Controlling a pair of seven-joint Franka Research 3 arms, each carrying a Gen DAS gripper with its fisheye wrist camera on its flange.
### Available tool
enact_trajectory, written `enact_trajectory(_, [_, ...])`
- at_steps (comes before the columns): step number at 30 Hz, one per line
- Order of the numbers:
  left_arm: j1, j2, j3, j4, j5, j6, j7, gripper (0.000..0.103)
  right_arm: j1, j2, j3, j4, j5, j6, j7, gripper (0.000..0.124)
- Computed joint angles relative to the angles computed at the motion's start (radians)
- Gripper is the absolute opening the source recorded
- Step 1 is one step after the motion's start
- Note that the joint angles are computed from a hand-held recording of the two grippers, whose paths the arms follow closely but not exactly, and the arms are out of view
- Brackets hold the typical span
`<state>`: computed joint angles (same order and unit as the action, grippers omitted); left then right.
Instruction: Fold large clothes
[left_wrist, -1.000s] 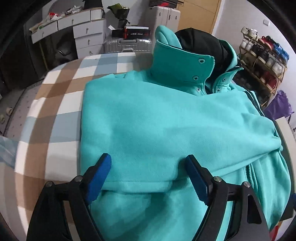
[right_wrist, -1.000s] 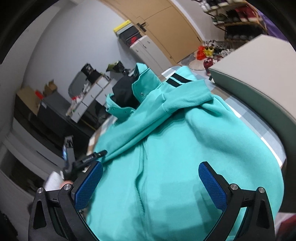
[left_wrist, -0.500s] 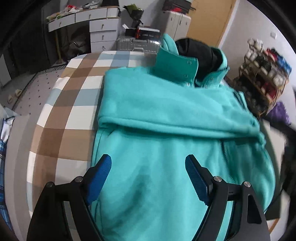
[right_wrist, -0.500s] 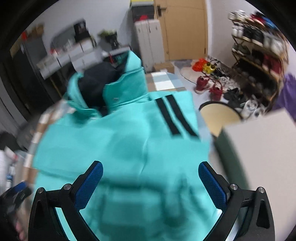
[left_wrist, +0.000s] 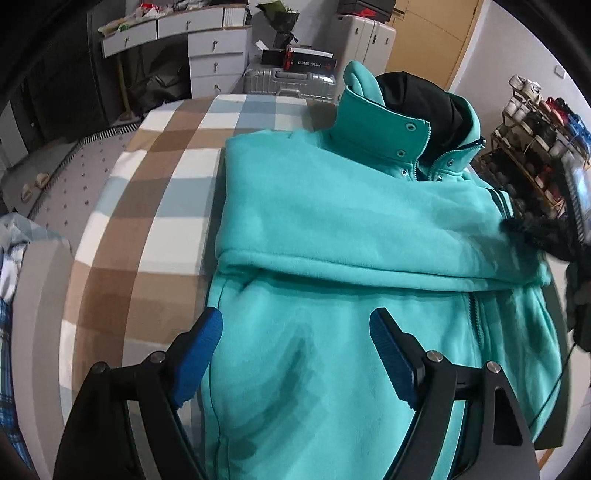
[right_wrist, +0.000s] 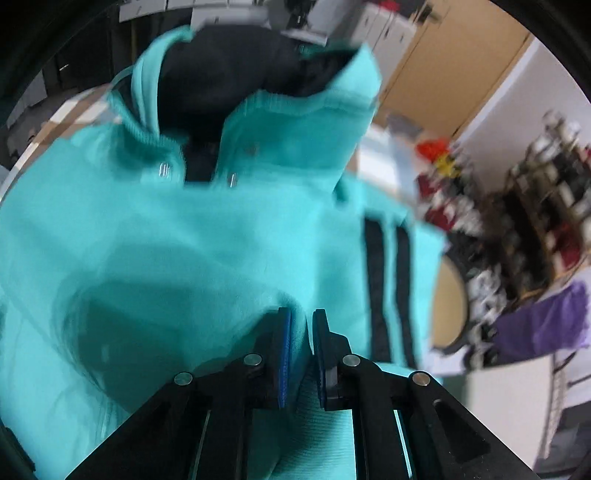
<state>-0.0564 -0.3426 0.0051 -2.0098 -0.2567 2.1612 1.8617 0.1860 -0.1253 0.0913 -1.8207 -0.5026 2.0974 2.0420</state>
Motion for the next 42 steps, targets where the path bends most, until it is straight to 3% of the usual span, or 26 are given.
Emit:
enact_trajectory(3, [-0.003, 0.007, -0.011, 0.004, 0.013, 0.004, -0.008, 0.078, -0.007, 0.023, 0.023, 0.028, -0.194, -0.003, 0.092, 0.011])
enact_trajectory(6, [-0.006, 0.008, -0.02, 0.004, 0.025, 0.017, -0.015, 0.078, 0.001, 0.044, 0.017, 0.014, -0.284, 0.002, 0.144, 0.012])
enact_trajectory(10, [-0.006, 0.019, -0.025, 0.01, 0.043, 0.028, -0.031, 0.078, 0.015, 0.113, -0.021, 0.049, -0.111, -0.066, 0.017, 0.032])
enact_trajectory(12, [-0.005, 0.036, -0.022, 0.025, 0.041, 0.032, -0.037, 0.078, 0.03, 0.075, -0.017, -0.007, -0.207, -0.039, 0.063, 0.041])
enact_trajectory(13, [-0.004, 0.038, -0.024, 0.028, 0.04, 0.039, -0.042, 0.078, 0.033, 0.059, -0.014, -0.02, -0.232, -0.034, 0.091, 0.058])
enact_trajectory(14, [-0.004, 0.049, -0.02, 0.037, 0.032, 0.053, -0.037, 0.078, 0.033, 0.025, -0.012, -0.048, -0.248, -0.003, 0.135, 0.067])
enact_trajectory(16, [-0.008, 0.07, -0.018, 0.06, 0.013, 0.072, -0.022, 0.078, 0.022, -0.038, -0.01, -0.101, -0.244, 0.102, 0.184, 0.069])
enact_trajectory(19, [-0.011, 0.112, -0.03, 0.101, 0.007, 0.116, 0.008, 0.078, 0.023, -0.072, 0.0, -0.112, -0.122, 0.205, 0.098, 0.085])
enact_trajectory(22, [-0.019, 0.139, -0.041, 0.107, -0.026, 0.159, 0.045, 0.078, 0.035, -0.029, 0.004, -0.067, 0.07, 0.257, 0.019, 0.085])
enact_trajectory(25, [-0.006, 0.169, -0.086, 0.102, 0.1, 0.158, -0.026, 0.078, 0.036, 0.04, 0.019, -0.024, 0.114, 0.229, 0.044, 0.085])
enact_trajectory(28, [0.008, 0.179, -0.128, 0.075, 0.303, 0.182, -0.134, 0.079, 0.055, 0.117, 0.01, 0.024, 0.108, 0.097, 0.036, 0.085])
enact_trajectory(29, [0.006, 0.18, -0.129, 0.07, 0.327, 0.184, -0.144, 0.08, 0.059, 0.117, 0.0, 0.006, 0.138, 0.098, 0.029, 0.084])
enact_trajectory(30, [0.005, 0.182, -0.129, 0.07, 0.347, 0.179, -0.152, 0.083, 0.057, 0.089, -0.014, -0.041, 0.164, 0.155, 0.057, 0.085])
enact_trajectory(33, [0.003, 0.201, -0.11, 0.093, 0.316, 0.145, -0.151, 0.091, 0.051, 0.088, -0.026, -0.013, 0.247, 0.119, 0.004, 0.085])
enact_trajectory(35, [0.008, 0.225, -0.088, 0.13, 0.236, 0.091, -0.144, 0.098, 0.047, 0.062, -0.024, -0.019, 0.183, 0.131, 0.043, 0.083])
enact_trajectory(37, [0.024, 0.254, -0.066, 0.171, 0.11, 0.013, -0.147, 0.099, 0.029, 0.012, -0.027, -0.06, 0.144, 0.197, 0.087, 0.084])
enact_trajectory(38, [0.032, 0.254, -0.064, 0.171, 0.081, 0.014, -0.147, 0.099, 0.017, 0.0, -0.024, -0.065, 0.123, 0.196, 0.116, 0.085])
enact_trajectory(40, [0.039, 0.251, -0.075, 0.176, 0.098, 0.0, -0.141, 0.098, -0.006, -0.013, -0.016, -0.073, 0.09, 0.168, 0.17, 0.085])
enact_trajectory(42, [0.041, 0.228, -0.084, 0.156, 0.116, 0.032, -0.143, 0.097, -0.023, -0.004, -0.013, -0.075, 0.081, 0.085, 0.207, 0.085])
